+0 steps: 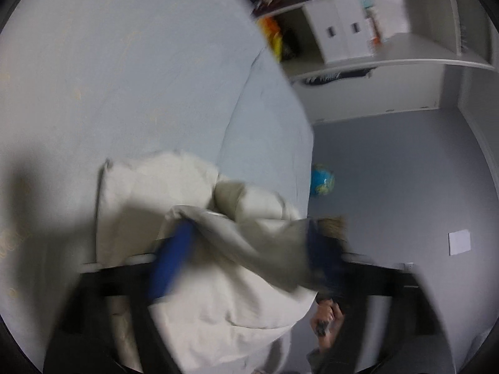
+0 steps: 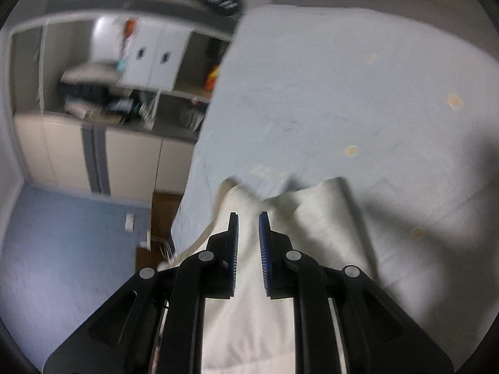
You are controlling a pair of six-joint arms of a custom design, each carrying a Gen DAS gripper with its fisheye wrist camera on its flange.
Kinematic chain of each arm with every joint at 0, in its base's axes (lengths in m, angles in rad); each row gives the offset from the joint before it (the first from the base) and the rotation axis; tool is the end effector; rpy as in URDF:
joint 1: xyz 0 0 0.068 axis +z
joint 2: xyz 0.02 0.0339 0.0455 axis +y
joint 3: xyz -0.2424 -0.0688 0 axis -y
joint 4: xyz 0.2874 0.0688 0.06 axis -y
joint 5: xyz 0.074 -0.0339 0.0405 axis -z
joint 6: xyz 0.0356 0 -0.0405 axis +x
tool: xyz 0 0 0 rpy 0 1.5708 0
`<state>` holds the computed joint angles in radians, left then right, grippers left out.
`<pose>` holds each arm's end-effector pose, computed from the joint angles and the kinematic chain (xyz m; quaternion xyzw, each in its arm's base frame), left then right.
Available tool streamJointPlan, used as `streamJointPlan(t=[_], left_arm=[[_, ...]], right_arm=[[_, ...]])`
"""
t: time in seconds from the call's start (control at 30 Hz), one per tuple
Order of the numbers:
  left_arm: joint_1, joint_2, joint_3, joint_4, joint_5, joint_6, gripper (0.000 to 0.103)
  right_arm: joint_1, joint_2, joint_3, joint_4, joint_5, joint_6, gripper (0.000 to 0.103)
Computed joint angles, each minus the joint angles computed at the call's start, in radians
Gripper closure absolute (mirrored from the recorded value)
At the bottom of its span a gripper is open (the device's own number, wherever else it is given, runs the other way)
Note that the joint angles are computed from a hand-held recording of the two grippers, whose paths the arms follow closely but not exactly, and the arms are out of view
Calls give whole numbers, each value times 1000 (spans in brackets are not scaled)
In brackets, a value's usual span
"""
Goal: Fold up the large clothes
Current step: 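Lift the hem with both grippers and fold it over the hood end, then lay the folded hem down and open both grippers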
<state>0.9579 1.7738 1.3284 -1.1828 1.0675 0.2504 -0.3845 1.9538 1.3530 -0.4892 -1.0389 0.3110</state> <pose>0.2262 0.2674 0.1902 -0.3118 0.8022 -0.4326 0.2686 0.4047 -0.1307 0.1437 0.1762 0.8329 0.4742 0.2243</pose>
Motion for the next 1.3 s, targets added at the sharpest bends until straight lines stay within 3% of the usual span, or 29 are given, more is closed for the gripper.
streamJointPlan(t=[0.1, 0.17, 0.2, 0.3, 0.37, 0.5, 0.63, 0.73, 0.9, 1.13, 1.3], left_arm=[[44, -80, -8, -20, 61, 6, 7], [23, -196, -52, 51, -18, -64, 7], [9, -245, -74, 72, -44, -69, 7], [-133, -514, -212, 193, -211, -111, 8], [-256, -662, -302, 277, -315, -157, 8], [-622, -826, -428, 441, -658, -299, 10], [-868, -746, -461, 565, -911, -372, 16], [-931, -615, -452, 616, -1027, -407, 22], [-877, -439, -439, 638, -990, -453, 23], [-870, -297, -373, 629, -1015, -387, 20], [-874, -218, -375, 685, -1033, -385, 17]], right_arm=[[51, -105, -36, -103, 14, -164, 91], [124, -200, -80, -163, 47, -278, 87], [157, -232, -94, -168, 70, -302, 78], [298, -382, -191, -134, 212, -373, 57], [407, -474, -259, -74, 356, -375, 56], [534, -562, -336, 7, 531, -356, 53], [606, -585, -392, 97, 630, -328, 50], [645, -545, -416, 160, 721, -330, 50], [682, -416, -377, 201, 813, -374, 50], [713, -265, -302, 193, 891, -424, 50], [719, -163, -240, 173, 915, -428, 49]])
